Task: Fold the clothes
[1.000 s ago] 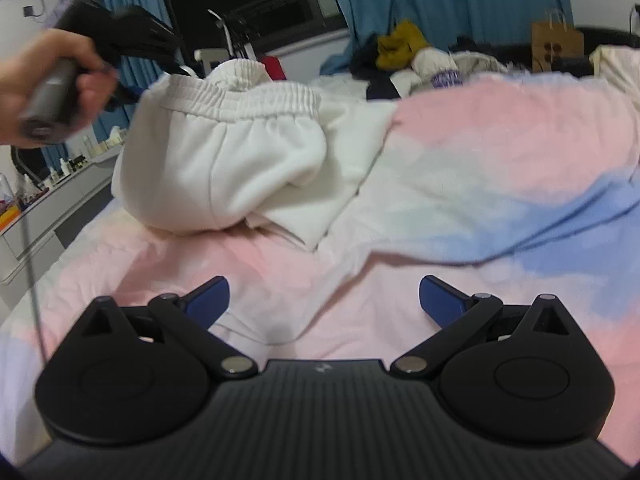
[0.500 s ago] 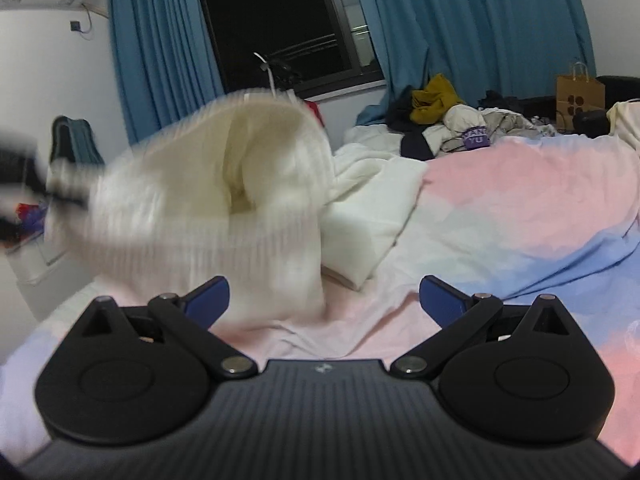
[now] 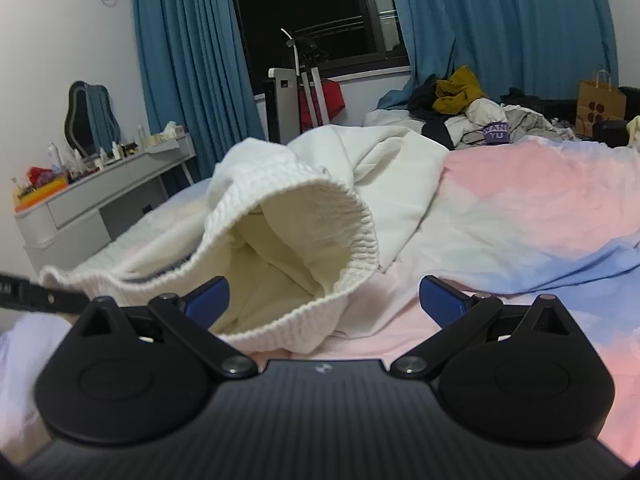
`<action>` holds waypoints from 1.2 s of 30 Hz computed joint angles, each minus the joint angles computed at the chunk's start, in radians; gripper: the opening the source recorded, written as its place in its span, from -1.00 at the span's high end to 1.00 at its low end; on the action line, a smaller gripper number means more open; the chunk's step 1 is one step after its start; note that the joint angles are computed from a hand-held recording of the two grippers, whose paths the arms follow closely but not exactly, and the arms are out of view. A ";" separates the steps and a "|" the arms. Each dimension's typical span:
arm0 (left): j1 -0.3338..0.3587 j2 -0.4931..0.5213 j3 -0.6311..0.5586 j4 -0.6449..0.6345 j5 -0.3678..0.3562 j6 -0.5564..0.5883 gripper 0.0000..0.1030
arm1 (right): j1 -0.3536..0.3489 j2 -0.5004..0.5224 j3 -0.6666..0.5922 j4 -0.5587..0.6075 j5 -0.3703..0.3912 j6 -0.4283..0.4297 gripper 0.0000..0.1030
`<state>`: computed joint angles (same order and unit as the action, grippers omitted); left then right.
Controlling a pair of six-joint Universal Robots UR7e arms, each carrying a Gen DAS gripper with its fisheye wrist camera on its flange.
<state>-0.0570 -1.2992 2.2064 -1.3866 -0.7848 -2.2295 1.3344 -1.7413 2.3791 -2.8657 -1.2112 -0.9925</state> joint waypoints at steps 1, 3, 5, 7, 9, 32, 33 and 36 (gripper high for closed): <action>-0.008 0.012 -0.010 0.021 -0.007 0.007 -0.43 | 0.002 -0.001 -0.006 0.014 0.003 0.005 -1.00; -0.026 0.036 -0.027 0.052 -0.020 0.037 -0.46 | 0.006 -0.003 -0.017 0.038 0.009 0.013 -1.00; -0.039 0.058 -0.036 0.039 -0.015 0.094 -0.46 | 0.005 -0.007 -0.021 0.055 0.011 0.019 -1.00; -0.057 0.071 -0.036 0.028 0.006 0.156 -0.50 | 0.008 -0.005 -0.030 0.069 0.006 0.030 -1.00; -0.054 0.092 -0.045 0.034 0.042 0.190 -0.63 | 0.011 -0.001 -0.040 0.084 0.003 0.042 -1.00; 0.146 0.102 -0.020 -0.019 0.104 0.293 -0.40 | 0.003 0.072 -0.190 0.257 -0.094 0.185 -0.99; 0.139 0.089 -0.014 -0.017 0.103 0.273 -0.39 | 0.000 0.075 -0.195 0.273 -0.091 0.186 -0.99; 0.106 0.059 -0.003 0.015 0.111 0.211 -0.38 | -0.002 0.080 -0.197 0.298 -0.073 0.179 -0.99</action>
<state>0.0491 -1.2403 2.2034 -1.3718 -0.6734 -2.0185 1.3321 -1.6616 2.1821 -2.5678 -1.2842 -0.8136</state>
